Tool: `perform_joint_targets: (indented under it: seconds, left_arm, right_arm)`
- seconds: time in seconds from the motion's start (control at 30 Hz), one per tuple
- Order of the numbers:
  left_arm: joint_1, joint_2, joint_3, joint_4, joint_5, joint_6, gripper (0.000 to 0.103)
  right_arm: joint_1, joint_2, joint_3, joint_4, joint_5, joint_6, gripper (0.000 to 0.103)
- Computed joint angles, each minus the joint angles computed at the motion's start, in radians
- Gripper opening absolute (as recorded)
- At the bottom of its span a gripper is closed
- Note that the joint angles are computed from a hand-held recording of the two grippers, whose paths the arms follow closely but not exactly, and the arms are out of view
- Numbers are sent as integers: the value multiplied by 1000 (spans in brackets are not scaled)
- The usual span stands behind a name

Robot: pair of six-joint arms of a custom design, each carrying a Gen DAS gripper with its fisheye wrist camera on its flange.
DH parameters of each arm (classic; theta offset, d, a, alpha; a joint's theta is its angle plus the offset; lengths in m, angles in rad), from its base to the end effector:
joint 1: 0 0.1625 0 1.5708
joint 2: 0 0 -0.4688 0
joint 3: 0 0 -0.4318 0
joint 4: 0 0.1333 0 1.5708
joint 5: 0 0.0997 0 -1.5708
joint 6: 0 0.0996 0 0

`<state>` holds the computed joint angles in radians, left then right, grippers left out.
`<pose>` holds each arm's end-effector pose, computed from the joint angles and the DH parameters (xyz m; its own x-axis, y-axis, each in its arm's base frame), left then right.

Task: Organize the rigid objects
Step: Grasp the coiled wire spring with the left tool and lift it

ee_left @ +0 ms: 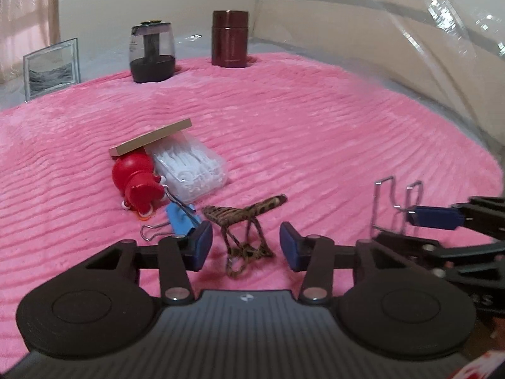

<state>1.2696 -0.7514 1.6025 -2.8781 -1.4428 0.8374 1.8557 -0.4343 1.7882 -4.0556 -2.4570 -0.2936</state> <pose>-0.0861 -0.7693 0.1131 -0.4473 0.7979 -0.4040 0.8943 0.3952 -0.2098 0.2275 -0.5770 0.0015 -0.7348 0.3555 0.5776 -0.3472 0.5344 -0.7706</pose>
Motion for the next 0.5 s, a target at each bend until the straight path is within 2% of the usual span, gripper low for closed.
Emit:
perform_joint_targets:
  seconds: [0.1,0.23,0.5]
  left_arm:
    - [-4,22,-10,-11,27,-7,32]
    - [0,13,1,-15,27,18,20]
    - [26,-82,50,59,6,27,19]
  right_arm:
    - [-3,-1,1,7,-5,15,49]
    - [-3,1,2,11,-4,22,49]
    - [16,8,8,5,3,48,49]
